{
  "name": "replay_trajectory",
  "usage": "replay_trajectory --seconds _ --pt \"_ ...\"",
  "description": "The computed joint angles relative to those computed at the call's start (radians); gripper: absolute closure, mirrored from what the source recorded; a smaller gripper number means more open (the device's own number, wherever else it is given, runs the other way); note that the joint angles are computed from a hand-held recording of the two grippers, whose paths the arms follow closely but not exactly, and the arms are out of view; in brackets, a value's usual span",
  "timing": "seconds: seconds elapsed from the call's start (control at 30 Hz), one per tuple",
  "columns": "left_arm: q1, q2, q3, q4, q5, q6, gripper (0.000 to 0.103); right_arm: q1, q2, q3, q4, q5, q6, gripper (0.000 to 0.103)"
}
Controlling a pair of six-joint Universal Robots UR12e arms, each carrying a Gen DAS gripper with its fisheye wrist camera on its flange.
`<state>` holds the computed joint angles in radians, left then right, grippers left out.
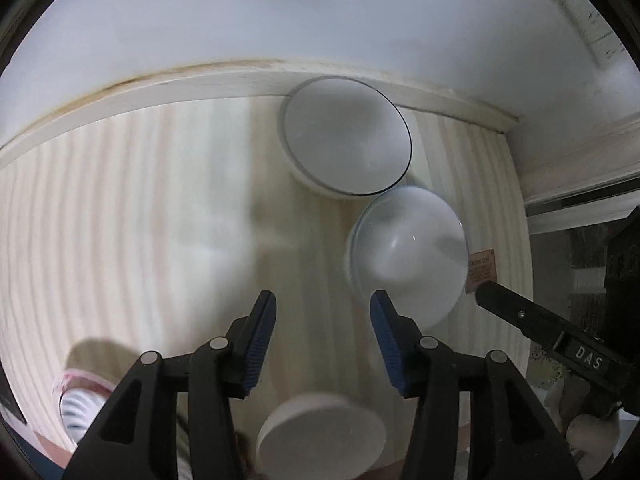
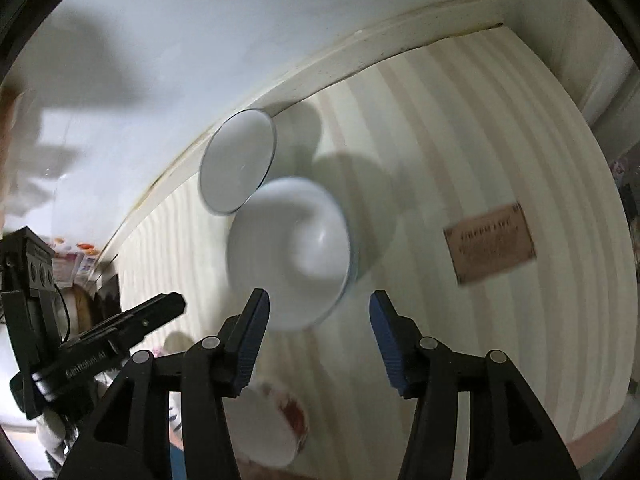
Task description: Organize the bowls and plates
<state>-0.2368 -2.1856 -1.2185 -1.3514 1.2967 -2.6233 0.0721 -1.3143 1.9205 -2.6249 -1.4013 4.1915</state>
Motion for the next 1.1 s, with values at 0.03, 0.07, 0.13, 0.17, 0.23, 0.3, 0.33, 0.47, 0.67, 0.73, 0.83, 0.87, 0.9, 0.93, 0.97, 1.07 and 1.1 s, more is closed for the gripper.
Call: replay_trajectory --seconds 0.03,0.07,0.13,0.17,0.23,0.3,0.33,0.47,0.67,0.73,0.83,0.87,0.9,0.93,0.97,1.07,1.1 --pt "-0.009 -0.007 0.005 -0.006 0.007 0.0 0.056 0.0 0.012 -0.008 -0.002 0.006 0.004 0.048" --pt "-0.017 -0.016 0.015 -0.014 0.015 -0.001 0.056 -0.007 0.018 -0.01 -0.002 0.016 -0.002 0.048" --pt "-0.032 -0.036 0.028 -0.021 0.036 0.005 0.056 -0.017 0.03 -0.017 0.011 0.026 -0.02 0.048" --pt "-0.037 -0.046 0.036 -0.024 0.044 0.005 0.056 -0.022 0.034 -0.02 0.02 0.028 -0.03 0.048" --pt "-0.049 -0.061 0.047 -0.037 0.06 0.008 0.056 -0.028 0.05 -0.028 0.036 0.041 -0.04 0.048" --pt "-0.056 -0.07 0.049 -0.033 0.065 0.018 0.068 -0.032 0.067 -0.037 0.044 0.057 -0.042 0.065" --pt "-0.058 -0.072 0.046 -0.025 0.064 0.024 0.086 -0.032 0.078 -0.043 0.051 0.058 -0.048 0.076" --pt "-0.067 -0.069 0.027 0.011 0.078 0.043 0.089 -0.022 0.095 -0.059 0.077 0.022 -0.066 0.091" --pt "-0.069 -0.03 -0.031 0.093 0.089 0.058 0.089 -0.003 0.088 -0.074 0.108 -0.011 -0.086 0.091" --pt "-0.062 -0.012 -0.05 0.112 0.083 0.063 0.089 0.007 0.083 -0.081 0.115 -0.02 -0.094 0.091" --pt "-0.049 0.021 -0.083 0.145 0.067 0.072 0.089 0.02 0.069 -0.078 0.101 -0.023 -0.097 0.091" --pt "-0.045 0.032 -0.092 0.151 0.062 0.077 0.089 0.025 0.062 -0.077 0.098 -0.026 -0.101 0.091" --pt "-0.041 0.044 -0.103 0.16 0.054 0.082 0.089 0.031 0.056 -0.078 0.1 -0.031 -0.105 0.091" --pt "-0.037 0.057 -0.115 0.171 0.048 0.087 0.089 0.039 0.05 -0.079 0.102 -0.036 -0.107 0.091" --pt "-0.034 0.067 -0.124 0.181 0.043 0.092 0.089 0.044 0.042 -0.078 0.101 -0.038 -0.109 0.091" --pt "-0.015 0.103 -0.152 0.203 0.02 0.109 0.089 0.063 0.024 -0.082 0.103 -0.047 -0.112 0.091" --pt "-0.007 0.116 -0.16 0.206 0.01 0.115 0.089 0.069 0.015 -0.08 0.101 -0.05 -0.115 0.091"
